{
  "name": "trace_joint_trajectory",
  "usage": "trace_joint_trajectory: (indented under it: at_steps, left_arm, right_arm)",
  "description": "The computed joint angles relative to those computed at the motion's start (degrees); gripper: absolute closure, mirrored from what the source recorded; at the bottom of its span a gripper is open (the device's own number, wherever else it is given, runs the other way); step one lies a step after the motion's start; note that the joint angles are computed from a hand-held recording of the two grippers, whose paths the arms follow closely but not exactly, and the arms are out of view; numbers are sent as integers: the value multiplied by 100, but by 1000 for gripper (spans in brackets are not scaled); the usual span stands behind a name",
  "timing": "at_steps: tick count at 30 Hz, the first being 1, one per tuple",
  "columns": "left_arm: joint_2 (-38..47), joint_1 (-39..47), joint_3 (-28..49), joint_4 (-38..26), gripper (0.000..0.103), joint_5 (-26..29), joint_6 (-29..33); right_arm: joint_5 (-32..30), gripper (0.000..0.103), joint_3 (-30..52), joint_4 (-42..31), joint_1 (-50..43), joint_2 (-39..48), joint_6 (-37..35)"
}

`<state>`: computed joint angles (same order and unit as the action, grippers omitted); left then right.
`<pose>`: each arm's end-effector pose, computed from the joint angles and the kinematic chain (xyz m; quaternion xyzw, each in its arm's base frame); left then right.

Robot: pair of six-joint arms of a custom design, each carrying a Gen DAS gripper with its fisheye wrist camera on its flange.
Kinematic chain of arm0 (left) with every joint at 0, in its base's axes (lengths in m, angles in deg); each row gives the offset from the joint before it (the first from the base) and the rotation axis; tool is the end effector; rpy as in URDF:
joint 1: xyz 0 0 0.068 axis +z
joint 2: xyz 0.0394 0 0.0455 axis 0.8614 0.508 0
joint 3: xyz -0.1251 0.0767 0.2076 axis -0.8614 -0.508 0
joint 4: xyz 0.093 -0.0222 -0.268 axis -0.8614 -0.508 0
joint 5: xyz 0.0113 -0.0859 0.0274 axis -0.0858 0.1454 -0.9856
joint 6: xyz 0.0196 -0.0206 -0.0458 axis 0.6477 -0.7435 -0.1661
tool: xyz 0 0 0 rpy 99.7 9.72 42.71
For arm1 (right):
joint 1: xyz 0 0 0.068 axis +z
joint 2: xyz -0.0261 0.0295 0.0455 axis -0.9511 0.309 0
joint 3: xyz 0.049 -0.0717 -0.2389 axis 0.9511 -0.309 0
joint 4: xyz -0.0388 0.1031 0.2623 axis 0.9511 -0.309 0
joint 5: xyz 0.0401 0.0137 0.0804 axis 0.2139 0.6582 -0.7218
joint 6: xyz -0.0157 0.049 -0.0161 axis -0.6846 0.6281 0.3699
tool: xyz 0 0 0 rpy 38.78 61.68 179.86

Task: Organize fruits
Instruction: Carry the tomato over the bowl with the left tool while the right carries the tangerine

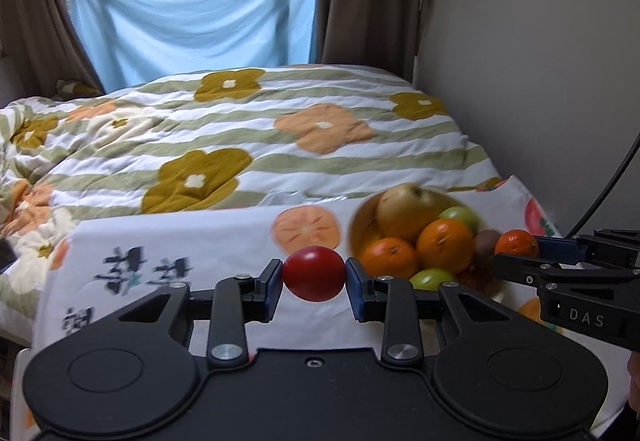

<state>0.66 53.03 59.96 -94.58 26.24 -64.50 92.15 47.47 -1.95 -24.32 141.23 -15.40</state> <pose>0.2311 -0.0358 0.1663 0.2133 0.8914 -0.1026 0.3865 0.1707 0.1577 0.1485 0.0539 0.9064 0.0223 0.4183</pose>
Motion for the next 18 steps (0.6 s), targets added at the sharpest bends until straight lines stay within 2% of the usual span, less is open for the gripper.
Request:
trace_joint_trajectory:
  at_steps: [3,8,14,18]
  left_arm:
    - [425,-623,86,476,66,-415,-400]
    - [1454,-1322,402,1229,66,-917,-811]
    - [2769,-1738,1001,1815,66,-1270,-1015]
    - [3524,-1817,1504,1830,66,-1375,-1111]
  right_arm:
    - [-304,52,-233,116,-604,-325,-517]
    - [-942,52,-560,765,-1687,-421,-1318]
    - [-1637,52,-624,1636,-2691,128,-1975]
    - [-1963,52,-578,2059,-3096,525,-2197]
